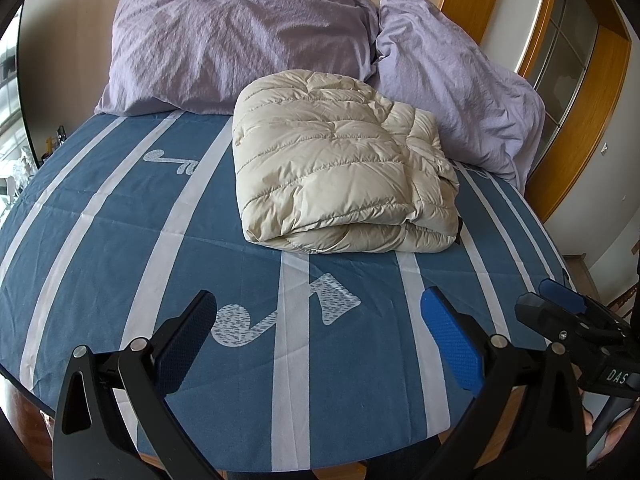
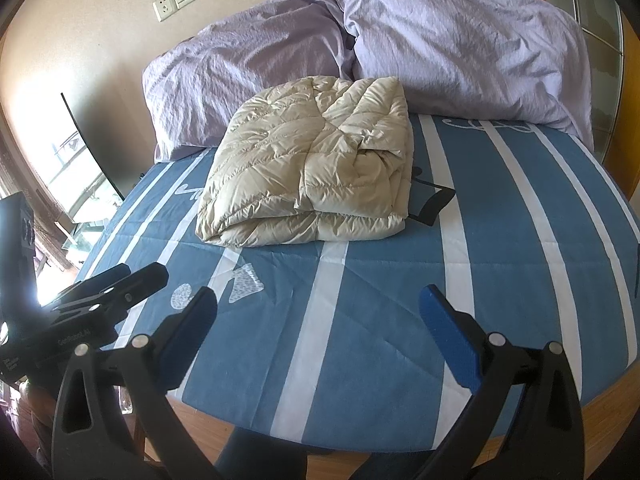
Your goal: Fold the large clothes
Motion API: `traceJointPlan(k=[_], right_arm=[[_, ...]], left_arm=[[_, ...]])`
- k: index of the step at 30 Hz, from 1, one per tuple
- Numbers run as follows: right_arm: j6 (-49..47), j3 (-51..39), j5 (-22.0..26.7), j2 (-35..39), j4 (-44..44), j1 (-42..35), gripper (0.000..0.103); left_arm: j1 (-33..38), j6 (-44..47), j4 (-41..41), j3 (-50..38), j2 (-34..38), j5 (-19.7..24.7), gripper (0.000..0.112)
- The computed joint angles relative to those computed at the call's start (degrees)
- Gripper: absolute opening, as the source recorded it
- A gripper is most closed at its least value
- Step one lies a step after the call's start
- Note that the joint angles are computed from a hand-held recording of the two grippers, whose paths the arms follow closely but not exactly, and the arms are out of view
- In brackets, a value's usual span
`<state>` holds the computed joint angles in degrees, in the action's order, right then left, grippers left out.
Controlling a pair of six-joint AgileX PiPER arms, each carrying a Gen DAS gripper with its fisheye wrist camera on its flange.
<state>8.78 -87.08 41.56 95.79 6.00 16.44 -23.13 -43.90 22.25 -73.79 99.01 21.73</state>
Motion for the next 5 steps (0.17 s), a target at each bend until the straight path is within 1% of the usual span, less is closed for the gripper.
traceJointPlan(k=[5], right_arm=[[0.3,-0.1,0.0,0.1,-0.2,0.1,0.101]], left_arm=[[0.0,0.1,-0.2,-0.3,0.1,0.2,0.102]])
